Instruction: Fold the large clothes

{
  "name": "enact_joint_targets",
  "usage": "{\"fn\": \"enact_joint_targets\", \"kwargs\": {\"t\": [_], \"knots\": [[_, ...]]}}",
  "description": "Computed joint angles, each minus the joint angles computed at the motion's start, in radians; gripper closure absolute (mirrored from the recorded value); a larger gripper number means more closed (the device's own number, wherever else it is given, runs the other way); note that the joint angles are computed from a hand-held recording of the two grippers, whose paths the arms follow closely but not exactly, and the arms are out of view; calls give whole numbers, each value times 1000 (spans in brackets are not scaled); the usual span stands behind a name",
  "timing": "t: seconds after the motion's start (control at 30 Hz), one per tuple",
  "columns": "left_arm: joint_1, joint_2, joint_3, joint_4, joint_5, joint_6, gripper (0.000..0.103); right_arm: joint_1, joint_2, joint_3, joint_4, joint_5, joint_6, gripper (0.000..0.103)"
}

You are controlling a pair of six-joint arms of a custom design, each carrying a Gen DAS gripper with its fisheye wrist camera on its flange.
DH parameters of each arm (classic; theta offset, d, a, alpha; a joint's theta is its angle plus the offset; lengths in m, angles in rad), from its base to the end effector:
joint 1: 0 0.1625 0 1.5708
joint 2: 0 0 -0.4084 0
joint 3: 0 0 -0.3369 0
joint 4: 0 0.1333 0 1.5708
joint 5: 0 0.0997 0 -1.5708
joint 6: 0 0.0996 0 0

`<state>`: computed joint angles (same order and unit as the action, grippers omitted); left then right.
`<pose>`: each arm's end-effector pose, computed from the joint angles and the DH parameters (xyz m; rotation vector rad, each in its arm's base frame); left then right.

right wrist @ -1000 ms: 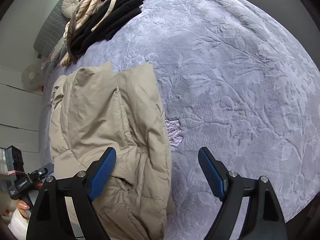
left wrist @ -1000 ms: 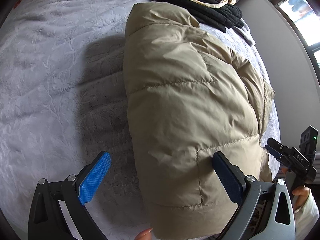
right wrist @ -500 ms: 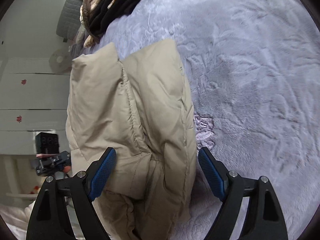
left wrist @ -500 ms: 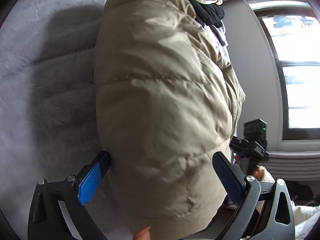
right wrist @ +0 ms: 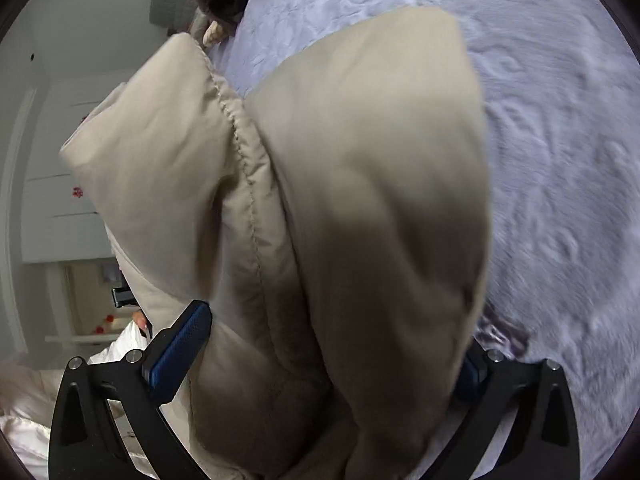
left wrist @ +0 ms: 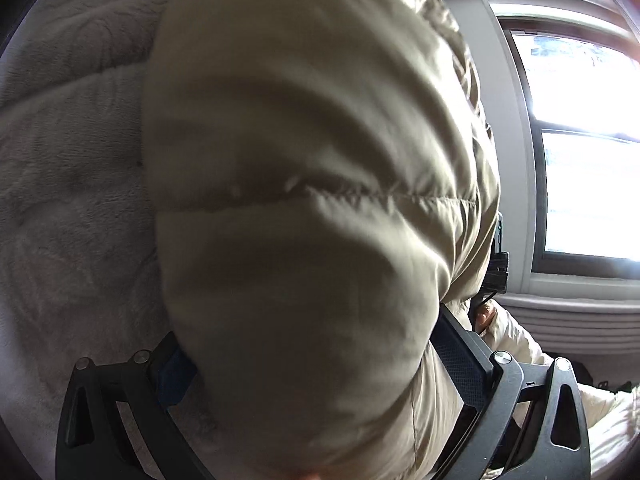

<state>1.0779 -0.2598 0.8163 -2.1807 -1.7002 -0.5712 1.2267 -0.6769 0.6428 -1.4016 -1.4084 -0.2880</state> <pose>-0.2656 -0.7491 -0.0038 0.1123 -3.0008 -0.0296 -0.1092 -0.7476 0.3190 0.0987 2.9417 0.1148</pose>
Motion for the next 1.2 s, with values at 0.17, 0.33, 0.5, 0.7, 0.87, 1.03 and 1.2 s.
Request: {"fn": "enact_joint_targets", "kwargs": {"t": [0.17, 0.33, 0.5, 0.7, 0.87, 1.03, 1.2], "knots": [[-17, 13, -29, 14, 36, -42, 0, 9, 21, -18, -10, -9, 89, 0], [-66, 16, -54, 16, 112, -30, 9, 16, -10, 41, -49, 34, 162, 26], [-89, -19, -36, -19, 123, -19, 15, 45, -60, 105, -92, 76, 158, 41], [-95, -121, 66, -115, 144, -8, 15, 120, -67, 125, -148, 101, 166, 41], [-70, -218, 127, -128, 170, 27, 15, 197, -6, 117, -233, 112, 195, 41], [-17, -321, 146, -51, 211, 80, 15, 270, 114, 77, -336, 131, 254, 41], [54, -391, 151, 8, 238, 94, 15, 323, 312, -118, -337, 143, 304, 41]]}}
